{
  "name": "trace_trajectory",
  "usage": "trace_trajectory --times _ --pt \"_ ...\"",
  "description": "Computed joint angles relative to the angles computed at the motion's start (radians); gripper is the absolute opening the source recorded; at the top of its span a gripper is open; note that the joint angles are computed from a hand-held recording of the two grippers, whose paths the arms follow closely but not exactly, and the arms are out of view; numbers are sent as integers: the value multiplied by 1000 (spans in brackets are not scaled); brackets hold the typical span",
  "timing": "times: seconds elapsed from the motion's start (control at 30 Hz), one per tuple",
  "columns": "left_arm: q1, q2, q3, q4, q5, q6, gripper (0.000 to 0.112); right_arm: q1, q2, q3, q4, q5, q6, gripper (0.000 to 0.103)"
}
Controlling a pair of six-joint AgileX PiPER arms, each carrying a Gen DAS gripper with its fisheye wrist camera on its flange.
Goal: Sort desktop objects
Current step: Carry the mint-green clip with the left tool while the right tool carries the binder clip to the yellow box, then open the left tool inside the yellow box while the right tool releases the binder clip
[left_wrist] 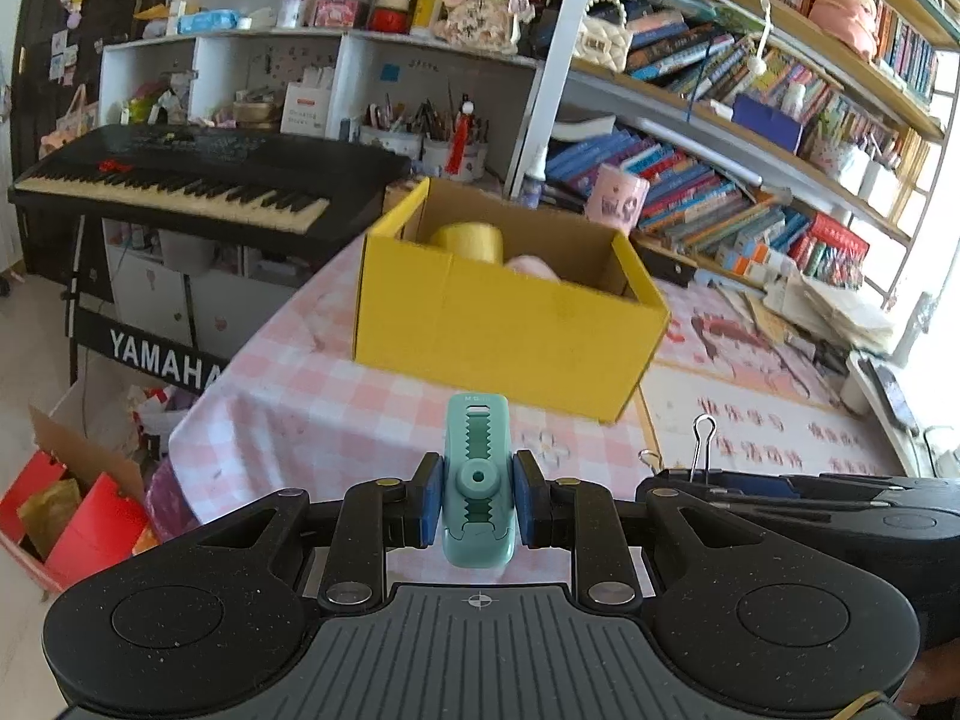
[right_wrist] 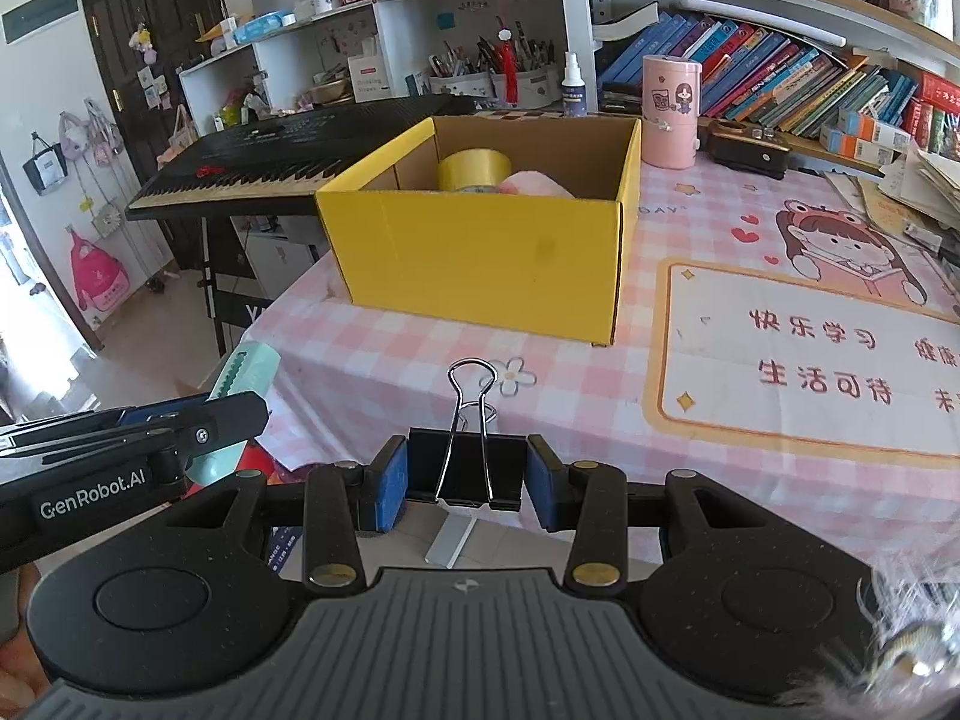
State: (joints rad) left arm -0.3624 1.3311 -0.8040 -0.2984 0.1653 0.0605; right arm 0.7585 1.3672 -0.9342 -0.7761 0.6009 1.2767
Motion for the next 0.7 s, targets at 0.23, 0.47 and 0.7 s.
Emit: trace_trajectory --times 0.23,0.47,0.7 --pt "-1 148 -207 132 -43 -121 23 -152 49 -105 -34 -124 -86 39" --pt "-21 352 -473 494 -36 -474 23 -324 149 -286 166 -233 -389 39" --pt "-39 545 -739 616 77 -587 23 -461 286 -456 515 -278 -816 39"
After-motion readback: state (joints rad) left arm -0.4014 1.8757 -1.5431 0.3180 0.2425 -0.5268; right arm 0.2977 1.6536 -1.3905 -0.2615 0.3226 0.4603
